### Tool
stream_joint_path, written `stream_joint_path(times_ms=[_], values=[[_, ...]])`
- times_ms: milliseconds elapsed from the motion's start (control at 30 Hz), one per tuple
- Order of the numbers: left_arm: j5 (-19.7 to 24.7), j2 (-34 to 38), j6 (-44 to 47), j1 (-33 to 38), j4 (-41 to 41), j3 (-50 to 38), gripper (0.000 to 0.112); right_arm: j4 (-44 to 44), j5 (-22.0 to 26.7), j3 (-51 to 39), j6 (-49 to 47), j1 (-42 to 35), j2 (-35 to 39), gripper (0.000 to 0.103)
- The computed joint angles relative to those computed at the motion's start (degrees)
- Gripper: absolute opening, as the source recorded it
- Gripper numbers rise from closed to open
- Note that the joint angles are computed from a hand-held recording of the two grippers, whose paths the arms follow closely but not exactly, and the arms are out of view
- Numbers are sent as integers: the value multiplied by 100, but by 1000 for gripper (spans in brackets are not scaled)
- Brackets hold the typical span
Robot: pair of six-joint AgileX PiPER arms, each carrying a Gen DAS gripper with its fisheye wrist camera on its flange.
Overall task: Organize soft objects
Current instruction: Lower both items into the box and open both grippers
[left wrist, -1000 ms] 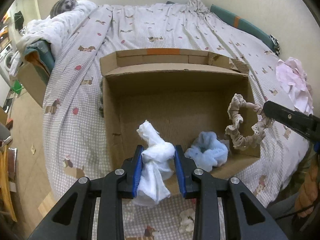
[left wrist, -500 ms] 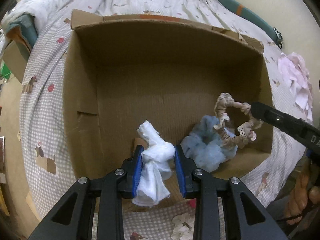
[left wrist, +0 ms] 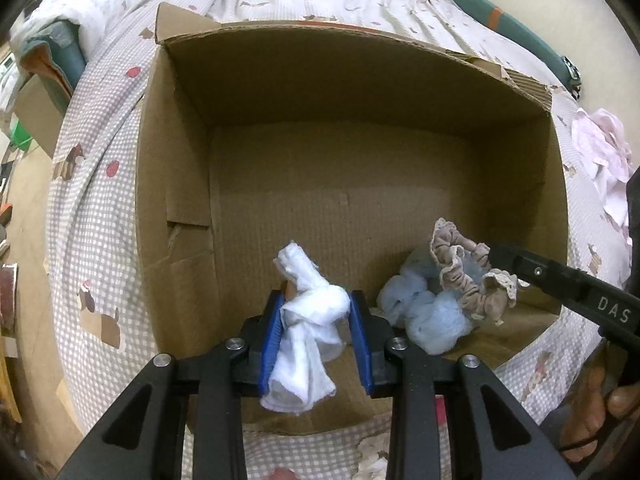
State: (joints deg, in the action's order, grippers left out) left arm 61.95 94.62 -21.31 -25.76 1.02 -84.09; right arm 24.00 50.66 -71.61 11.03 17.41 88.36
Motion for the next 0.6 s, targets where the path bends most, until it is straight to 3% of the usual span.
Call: stream_joint_path(times_ms=[133, 233, 267, 300, 367, 433, 600], values=[[54, -8, 7, -32, 99, -79, 34, 64, -27, 28, -5, -34, -40, 8], [82, 17, 50, -119, 126, -172, 46, 301, -107, 89, -177, -119, -104, 19], [100, 29, 22, -161, 188, -204, 51, 306, -137, 75, -177, -110, -121, 31], [102, 28, 7, -183, 209, -218, 61, 283, -191, 81, -141, -91, -150, 51], [95, 20, 8, -200, 180, -239, 69, 342, -310, 157, -142, -122, -246, 75], [99, 16, -29, -218, 217, -254, 82, 467, -405, 228, -193, -186, -321, 75], [135, 2, -103, -300, 330, -308, 86, 365, -336, 154, -36, -198, -253, 77]])
